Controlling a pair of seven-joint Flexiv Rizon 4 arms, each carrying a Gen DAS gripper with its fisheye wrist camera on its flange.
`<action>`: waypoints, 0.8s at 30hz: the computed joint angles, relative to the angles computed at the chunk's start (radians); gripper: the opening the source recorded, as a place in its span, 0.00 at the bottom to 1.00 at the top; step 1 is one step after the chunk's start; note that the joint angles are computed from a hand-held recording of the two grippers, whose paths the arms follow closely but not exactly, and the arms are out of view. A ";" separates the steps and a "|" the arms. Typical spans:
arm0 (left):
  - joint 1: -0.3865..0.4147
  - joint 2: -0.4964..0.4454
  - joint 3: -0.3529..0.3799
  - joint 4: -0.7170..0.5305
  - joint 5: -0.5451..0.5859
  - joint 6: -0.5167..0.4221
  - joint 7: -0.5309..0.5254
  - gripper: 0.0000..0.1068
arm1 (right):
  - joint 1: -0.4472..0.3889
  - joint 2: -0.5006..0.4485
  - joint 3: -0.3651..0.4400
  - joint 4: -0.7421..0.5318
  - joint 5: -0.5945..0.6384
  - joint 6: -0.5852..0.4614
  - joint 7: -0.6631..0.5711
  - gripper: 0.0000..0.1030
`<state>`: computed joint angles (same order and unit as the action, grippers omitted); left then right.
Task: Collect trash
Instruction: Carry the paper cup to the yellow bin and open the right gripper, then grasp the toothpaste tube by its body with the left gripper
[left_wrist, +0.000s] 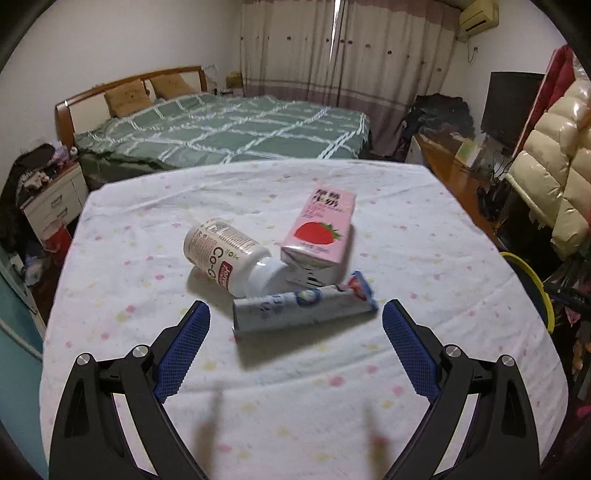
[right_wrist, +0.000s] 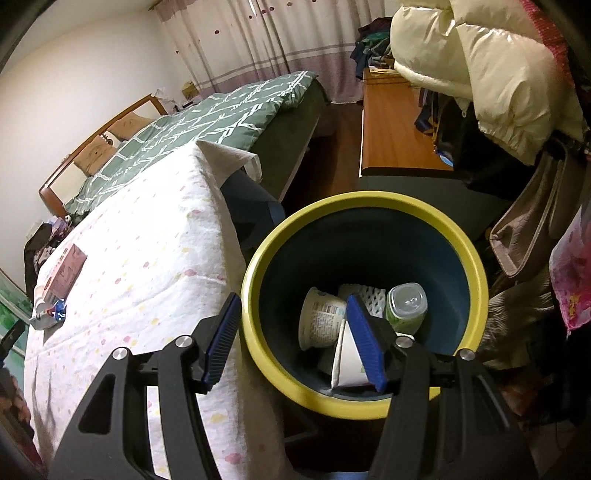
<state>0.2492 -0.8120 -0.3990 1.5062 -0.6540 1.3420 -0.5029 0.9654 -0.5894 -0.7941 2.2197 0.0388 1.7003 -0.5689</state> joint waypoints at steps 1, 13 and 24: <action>-0.012 -0.015 0.021 -0.032 0.014 -0.037 -0.011 0.87 | -0.002 0.000 0.003 -0.002 -0.001 -0.003 0.000 0.55; -0.050 0.032 0.045 0.014 0.021 -0.204 0.070 0.87 | -0.029 0.000 0.035 -0.013 -0.014 0.003 0.005 0.55; -0.145 0.094 0.107 0.037 0.036 -0.211 0.290 0.85 | -0.029 0.011 0.048 0.009 0.030 0.037 -0.024 0.55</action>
